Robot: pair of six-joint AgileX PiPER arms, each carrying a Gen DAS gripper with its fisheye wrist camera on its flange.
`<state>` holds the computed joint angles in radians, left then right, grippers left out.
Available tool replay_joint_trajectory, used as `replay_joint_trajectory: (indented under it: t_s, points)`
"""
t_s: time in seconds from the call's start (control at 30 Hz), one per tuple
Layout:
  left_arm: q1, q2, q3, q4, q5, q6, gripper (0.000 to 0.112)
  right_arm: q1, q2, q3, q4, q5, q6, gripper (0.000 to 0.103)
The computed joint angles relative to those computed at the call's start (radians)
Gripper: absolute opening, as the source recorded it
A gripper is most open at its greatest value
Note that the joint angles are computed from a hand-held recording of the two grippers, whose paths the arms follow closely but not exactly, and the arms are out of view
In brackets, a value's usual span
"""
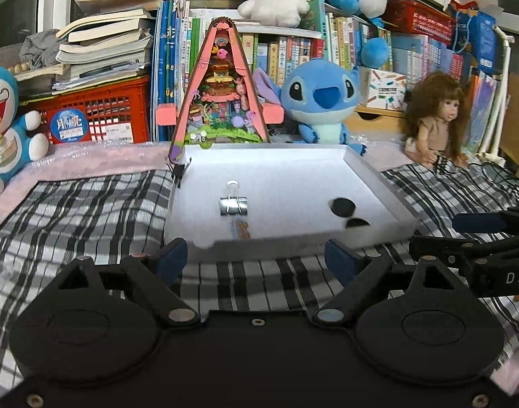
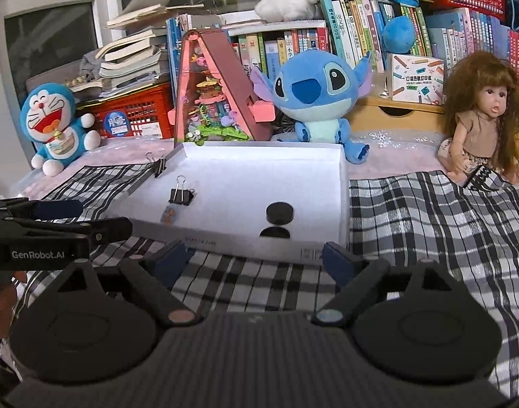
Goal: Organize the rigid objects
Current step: 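Withdraw both tools from the box toward the clear lid and orange pieces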
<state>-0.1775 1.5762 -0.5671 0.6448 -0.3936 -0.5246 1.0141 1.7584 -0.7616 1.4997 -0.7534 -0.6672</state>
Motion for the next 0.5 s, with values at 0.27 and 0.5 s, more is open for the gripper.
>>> replay_joint_trajectory:
  t_s: [0.27, 0.5]
  points:
    - [0.070, -0.055, 0.147, 0.028, -0.122, 0.025, 0.088, 0.115, 0.026, 0.042, 0.022, -0.085, 0.086, 0.095]
    - [0.104, -0.083, 0.250, -0.030, -0.210, 0.114, 0.088, 0.220, 0.075, 0.037, 0.070, -0.165, 0.102, 0.096]
